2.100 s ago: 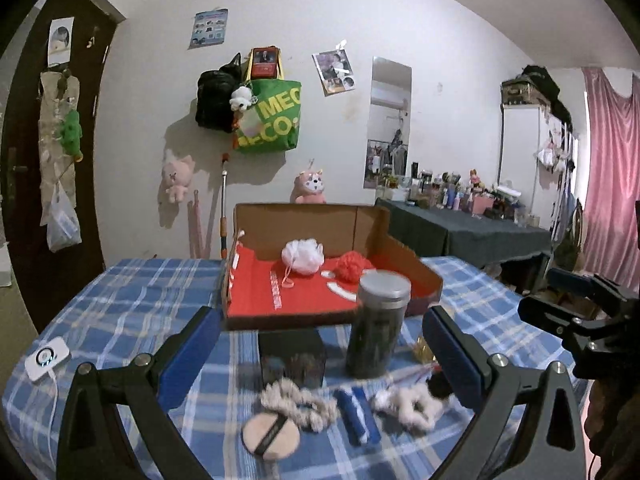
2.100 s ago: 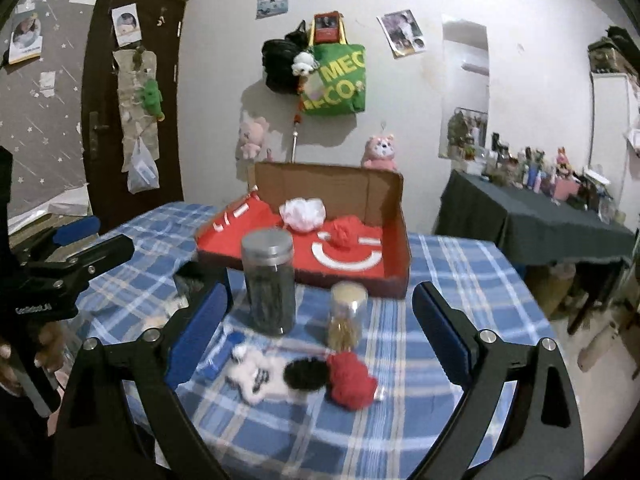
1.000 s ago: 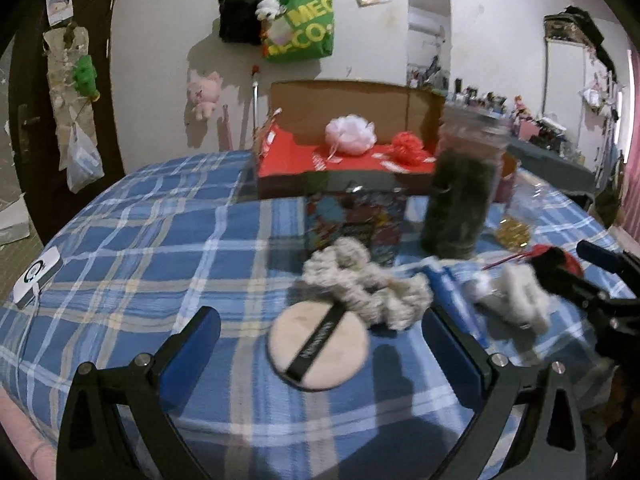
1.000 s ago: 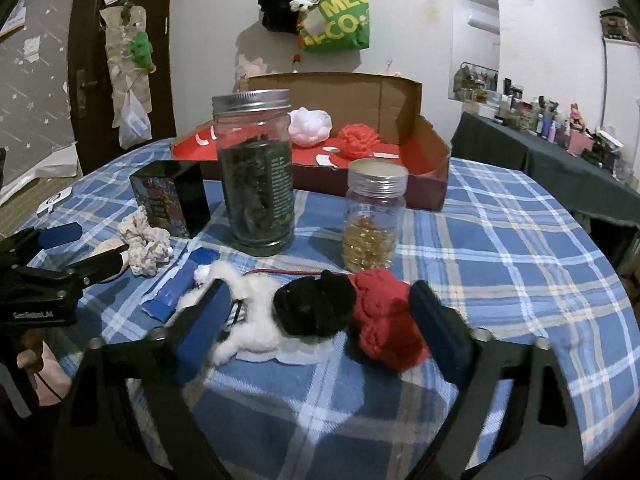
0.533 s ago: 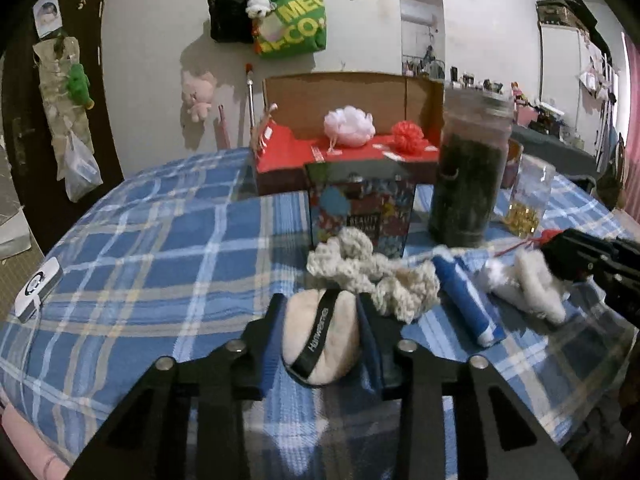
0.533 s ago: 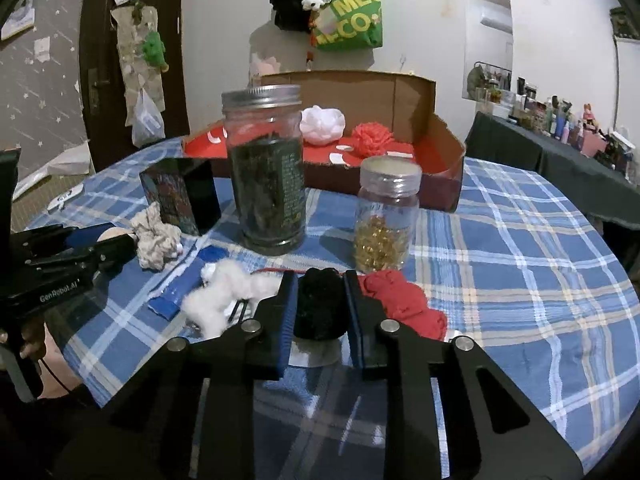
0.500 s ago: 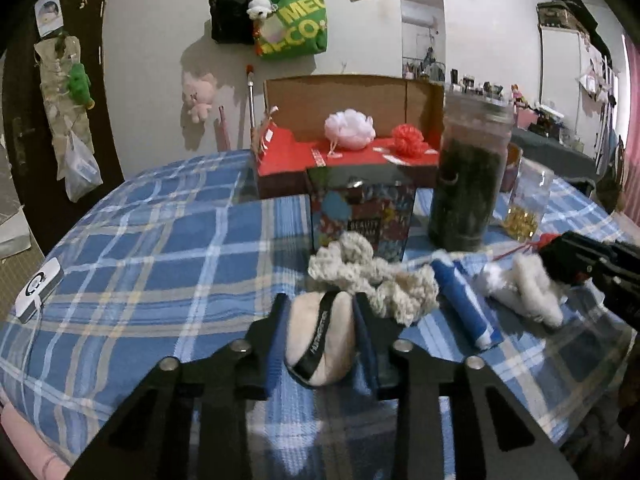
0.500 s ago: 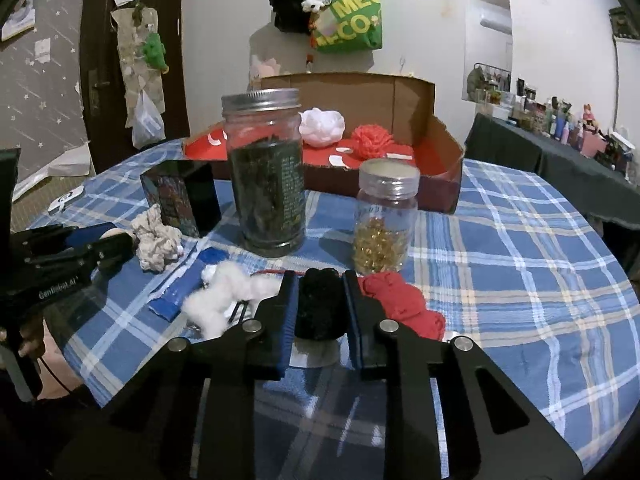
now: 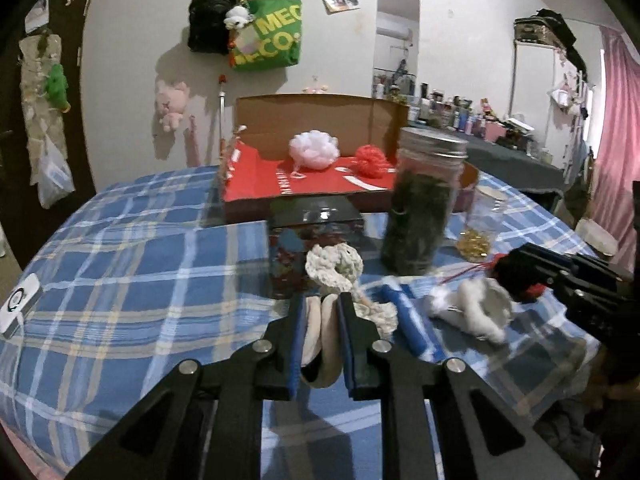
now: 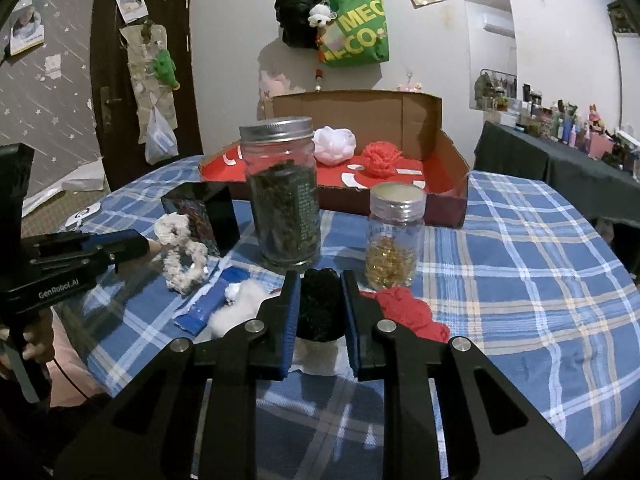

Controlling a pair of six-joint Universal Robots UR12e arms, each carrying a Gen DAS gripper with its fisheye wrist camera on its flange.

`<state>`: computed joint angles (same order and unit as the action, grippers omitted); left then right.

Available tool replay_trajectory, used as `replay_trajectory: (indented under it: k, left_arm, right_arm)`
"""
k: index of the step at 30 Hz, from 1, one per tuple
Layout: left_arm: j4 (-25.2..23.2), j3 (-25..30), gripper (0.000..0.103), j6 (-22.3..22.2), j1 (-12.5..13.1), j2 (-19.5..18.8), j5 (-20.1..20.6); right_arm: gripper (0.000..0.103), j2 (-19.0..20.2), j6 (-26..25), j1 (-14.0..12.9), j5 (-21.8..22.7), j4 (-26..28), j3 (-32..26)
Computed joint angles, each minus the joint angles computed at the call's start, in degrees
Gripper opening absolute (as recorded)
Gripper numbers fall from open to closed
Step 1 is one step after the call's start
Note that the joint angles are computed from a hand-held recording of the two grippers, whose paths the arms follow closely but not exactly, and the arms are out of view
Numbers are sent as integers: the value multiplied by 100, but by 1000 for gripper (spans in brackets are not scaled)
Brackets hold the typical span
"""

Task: Organize soft objects
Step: 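Grasp the beige makeup puff with the left tool while the right tool grasps the black fuzzy ball, then carry the makeup puff and black ball into the red box and release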

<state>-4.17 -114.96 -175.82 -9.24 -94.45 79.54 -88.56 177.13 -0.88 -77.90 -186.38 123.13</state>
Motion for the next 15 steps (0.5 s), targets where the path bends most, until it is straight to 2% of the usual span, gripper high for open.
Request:
replay_trajectory:
  k: [7, 15]
  left_arm:
    - [262, 23, 17, 51, -12, 35, -223]
    - [393, 109, 17, 85, -34, -12, -873]
  right_arm:
    - [19, -33, 31, -8, 68, -79, 1]
    - [19, -50, 197, -48, 340, -132, -2]
